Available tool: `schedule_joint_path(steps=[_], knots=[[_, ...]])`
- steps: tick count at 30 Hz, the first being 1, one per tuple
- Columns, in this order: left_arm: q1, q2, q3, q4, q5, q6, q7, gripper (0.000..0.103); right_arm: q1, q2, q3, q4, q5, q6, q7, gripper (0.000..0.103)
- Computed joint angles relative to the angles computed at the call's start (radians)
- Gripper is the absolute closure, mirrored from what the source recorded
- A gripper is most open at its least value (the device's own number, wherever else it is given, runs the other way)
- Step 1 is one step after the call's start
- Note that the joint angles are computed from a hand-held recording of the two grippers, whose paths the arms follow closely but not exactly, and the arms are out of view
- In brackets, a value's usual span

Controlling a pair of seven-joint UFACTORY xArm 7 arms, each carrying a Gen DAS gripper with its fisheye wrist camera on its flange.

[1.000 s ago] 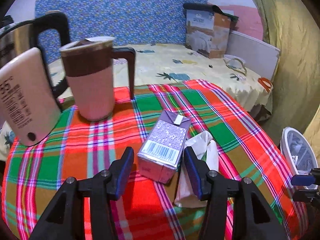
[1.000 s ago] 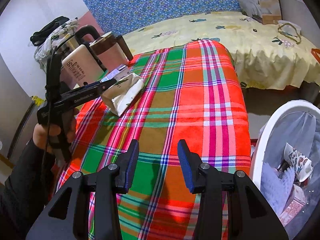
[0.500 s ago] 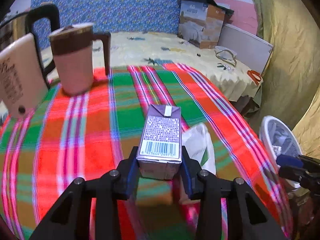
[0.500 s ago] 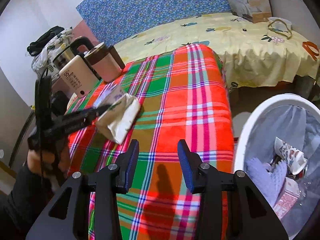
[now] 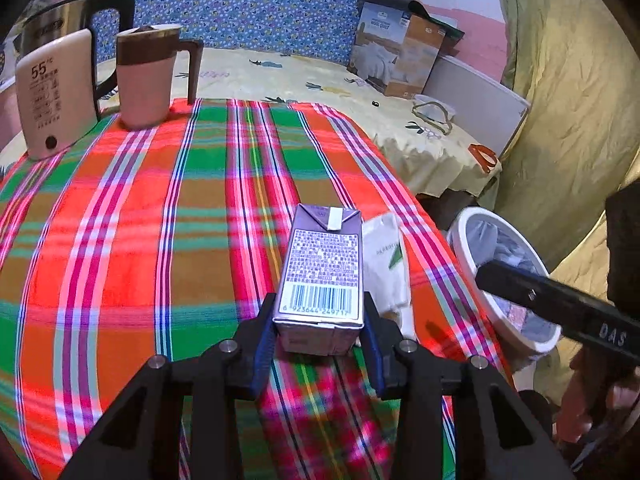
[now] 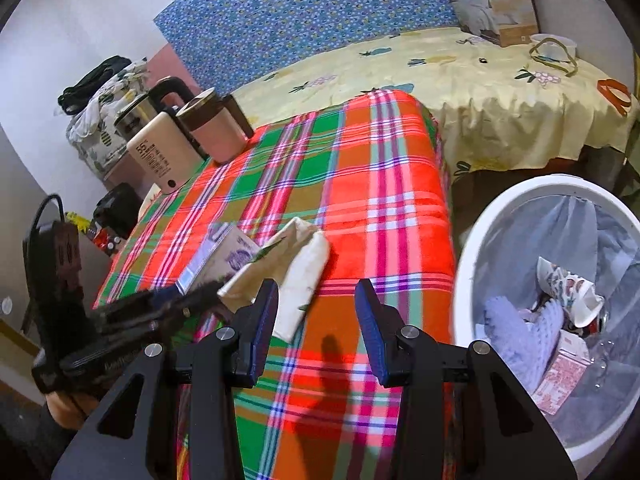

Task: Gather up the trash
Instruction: 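Grasp the purple milk carton with the left tool while the right tool grasps the white paper, then carry the milk carton and white paper over the white bin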

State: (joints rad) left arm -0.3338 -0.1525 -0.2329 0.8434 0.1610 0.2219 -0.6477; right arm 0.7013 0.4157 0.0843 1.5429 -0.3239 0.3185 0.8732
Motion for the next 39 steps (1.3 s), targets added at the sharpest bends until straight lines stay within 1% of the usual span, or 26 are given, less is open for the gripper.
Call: schedule_joint_path(steps=[2, 6, 11, 14, 17, 18, 19, 22, 24, 26, 32, 39], knots=[[-0.007, -0.023, -0.001, -0.028, -0.016, -0.014, -0.007, 0.063, -0.004, 0.013, 0.011, 0.016, 0.008, 0.004, -0.020, 0.061], [0.078, -0.080, -0.068, -0.068, 0.114, -0.002, -0.153, 0.063, -0.002, 0.061, 0.025, 0.081, 0.037, 0.019, -0.058, 0.061], [0.150, -0.118, -0.111, -0.090, 0.225, 0.027, -0.272, 0.063, 0.017, 0.126, 0.027, 0.170, 0.064, 0.043, -0.104, 0.061], [0.173, -0.124, -0.121, -0.094, 0.277, 0.037, -0.319, 0.063, 0.039, 0.171, 0.011, 0.237, 0.071, 0.082, -0.108, 0.061], [0.179, -0.123, -0.121, -0.098, 0.309, 0.041, -0.347, 0.063, 0.058, 0.206, -0.005, 0.289, 0.071, 0.124, -0.107, 0.061], [0.177, -0.124, -0.117, -0.101, 0.314, 0.039, -0.351, 0.063, 0.061, 0.212, -0.007, 0.299, 0.070, 0.131, -0.109, 0.066], [0.177, -0.124, -0.115, -0.104, 0.319, 0.036, -0.356, 0.063, 0.062, 0.211, -0.006, 0.296, 0.070, 0.130, -0.113, 0.076], [0.176, -0.123, -0.112, -0.102, 0.333, 0.035, -0.364, 0.063, 0.071, 0.203, -0.013, 0.287, 0.061, 0.135, -0.116, 0.088], [0.173, -0.124, -0.108, -0.105, 0.334, 0.030, -0.367, 0.063, 0.071, 0.191, -0.011, 0.270, 0.056, 0.124, -0.121, 0.093], [0.170, -0.126, -0.103, -0.108, 0.331, 0.021, -0.366, 0.063, 0.081, 0.172, -0.022, 0.249, 0.038, 0.118, -0.111, 0.095], [0.171, -0.143, -0.122, -0.114, 0.337, 0.020, -0.383, 0.063, 0.068, 0.116, -0.008, 0.164, 0.032, 0.071, -0.108, 0.095], [0.158, -0.164, -0.146, -0.113, 0.327, 0.023, -0.393, 0.063, 0.070, 0.017, -0.022, 0.024, -0.012, 0.002, -0.042, 0.095]])
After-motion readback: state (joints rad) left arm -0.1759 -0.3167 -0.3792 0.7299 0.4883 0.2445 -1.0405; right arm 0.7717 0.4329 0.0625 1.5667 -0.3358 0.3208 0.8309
